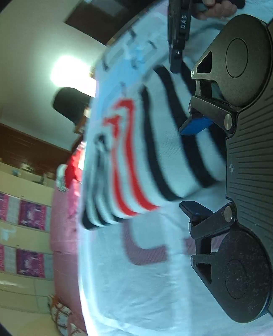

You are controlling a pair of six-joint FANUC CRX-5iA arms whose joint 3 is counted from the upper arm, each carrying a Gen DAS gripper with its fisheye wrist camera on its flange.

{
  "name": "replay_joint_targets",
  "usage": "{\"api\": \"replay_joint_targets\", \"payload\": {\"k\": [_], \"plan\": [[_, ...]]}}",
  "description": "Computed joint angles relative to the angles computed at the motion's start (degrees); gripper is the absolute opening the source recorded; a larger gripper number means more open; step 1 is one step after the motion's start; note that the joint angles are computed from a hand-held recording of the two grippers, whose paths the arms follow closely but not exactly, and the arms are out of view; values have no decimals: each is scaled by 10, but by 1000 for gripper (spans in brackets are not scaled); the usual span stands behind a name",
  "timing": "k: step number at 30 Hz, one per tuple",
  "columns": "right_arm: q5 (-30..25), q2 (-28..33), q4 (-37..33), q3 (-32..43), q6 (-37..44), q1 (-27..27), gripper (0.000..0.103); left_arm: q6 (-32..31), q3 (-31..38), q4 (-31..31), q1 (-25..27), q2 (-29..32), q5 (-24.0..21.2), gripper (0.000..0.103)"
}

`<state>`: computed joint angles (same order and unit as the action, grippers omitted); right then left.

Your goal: Fold small clothes

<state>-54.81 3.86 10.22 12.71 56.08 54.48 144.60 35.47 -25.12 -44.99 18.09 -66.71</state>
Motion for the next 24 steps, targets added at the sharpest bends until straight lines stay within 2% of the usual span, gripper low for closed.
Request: {"api": "replay_joint_targets", "payload": {"k": [4, 9, 12, 13, 14, 15, 20, 24], "plan": [[39, -18, 24, -46, -45, 8, 20, 45, -33, -4, -3, -18, 17, 71], [12, -15, -6, -22, -34, 1, 31, 33, 7, -29, -22, -4, -32, 72], [42, -48, -15, -48, -57, 0, 35, 51, 11, -50, -33, -11, -43, 72], [57, -56, -22, -56, -60, -2, 49, 53, 13, -54, -35, -11, -46, 72], [71, -62, -32, -62, -66, -7, 73, 55, 18, -56, -34, -9, -53, 73], [83, -65, -38, -67, -77, -12, 82, 55, 21, -55, -33, -8, -56, 75], [110, -53, -121, -52, -68, -51, 81, 68, 34, -61, -28, -1, -71, 85], [113, -37, -163, -35, -51, -73, 82, 84, 14, -49, -13, -11, -46, 88]]}}
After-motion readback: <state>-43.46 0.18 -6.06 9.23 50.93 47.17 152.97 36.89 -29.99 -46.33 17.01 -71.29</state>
